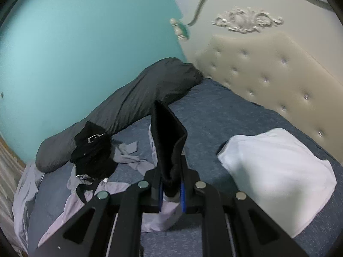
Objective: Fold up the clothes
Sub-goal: 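Carry the sleeve by its cuff with the right tool across the jacket body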
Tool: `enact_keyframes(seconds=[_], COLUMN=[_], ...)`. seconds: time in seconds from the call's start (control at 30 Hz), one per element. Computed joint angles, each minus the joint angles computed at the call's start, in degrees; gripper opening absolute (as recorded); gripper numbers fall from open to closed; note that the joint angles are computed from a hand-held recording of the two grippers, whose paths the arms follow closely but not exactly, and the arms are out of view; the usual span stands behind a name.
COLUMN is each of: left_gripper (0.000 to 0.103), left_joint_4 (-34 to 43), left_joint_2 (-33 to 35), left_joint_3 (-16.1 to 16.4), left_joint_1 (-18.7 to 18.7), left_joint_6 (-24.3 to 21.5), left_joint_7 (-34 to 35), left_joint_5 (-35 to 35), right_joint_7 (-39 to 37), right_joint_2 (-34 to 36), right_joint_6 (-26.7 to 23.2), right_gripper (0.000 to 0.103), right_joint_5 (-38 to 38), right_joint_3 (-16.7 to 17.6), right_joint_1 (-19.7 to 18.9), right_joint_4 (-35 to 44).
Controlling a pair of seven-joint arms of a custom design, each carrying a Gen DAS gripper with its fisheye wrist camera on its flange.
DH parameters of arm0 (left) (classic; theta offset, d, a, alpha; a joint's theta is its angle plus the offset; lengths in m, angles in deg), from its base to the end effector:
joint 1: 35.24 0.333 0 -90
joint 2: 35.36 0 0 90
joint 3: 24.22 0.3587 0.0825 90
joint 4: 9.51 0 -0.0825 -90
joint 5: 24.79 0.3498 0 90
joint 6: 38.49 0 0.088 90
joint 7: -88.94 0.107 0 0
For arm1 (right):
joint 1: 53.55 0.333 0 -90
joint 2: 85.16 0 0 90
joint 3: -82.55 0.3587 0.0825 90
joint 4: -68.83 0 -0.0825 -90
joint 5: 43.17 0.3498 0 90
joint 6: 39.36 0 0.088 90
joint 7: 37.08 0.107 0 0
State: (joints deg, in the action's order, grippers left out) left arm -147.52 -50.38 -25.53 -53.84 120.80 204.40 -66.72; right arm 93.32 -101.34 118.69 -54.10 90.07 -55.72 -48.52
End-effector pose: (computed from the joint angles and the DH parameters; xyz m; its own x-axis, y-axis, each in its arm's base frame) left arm 0.4358 -0.1272 0.5360 -0.2844 -0.8993 0.3323 -0.8027 0.0338 -0.5955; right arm 0.4731 0.0642 0.7265 -0.2465 -0.9006 -0.3580 -0.4793 0.4344 -0.7626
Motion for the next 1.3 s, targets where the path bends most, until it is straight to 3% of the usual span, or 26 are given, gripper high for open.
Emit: enact_keyframes(seconds=[0.23, 0.67, 1.1, 1.23, 1.3], left_gripper=[0.051, 0.051, 0.051, 0.052, 0.052], left_joint_4=[-0.94, -2.13, -3.06, -3.1, -3.1], left_joint_2=[-2.31, -5.43, -8.58, -9.45, -9.75], left_joint_3=[1.52, 5.01, 9.11, 10.23, 10.76], left_joint_1=[1.19, 2.93, 5.5, 6.22, 6.8], left_joint_6=[-0.59, -3.11, -4.75, -5.2, -5.47], left_joint_7=[0.13, -0.91, 0.4, 1.15, 1.22], left_joint_5=[0.74, 4.67, 4.37, 3.96, 3.9], right_joint_7=[0.6, -3.68, -20.9, -24.74, -26.47], right_joint_2=[5.84, 21.1, 38.64, 42.39, 42.36], right_joint_6=[-1.85, -7.23, -16.69, -17.75, -16.35], right_gripper=[0.011, 0.011, 0.011, 0.011, 0.011], right_joint_5=[-2.77, -5.0, 5.93, 9.89, 12.61], right_joint_3=[2.22, 1.4, 3.82, 4.26, 4.78], right_joint_1=[4.14, 20.2, 34.64, 38.05, 39.29], right_joint_4=[8.32, 30.04, 52.74, 54.41, 50.97])
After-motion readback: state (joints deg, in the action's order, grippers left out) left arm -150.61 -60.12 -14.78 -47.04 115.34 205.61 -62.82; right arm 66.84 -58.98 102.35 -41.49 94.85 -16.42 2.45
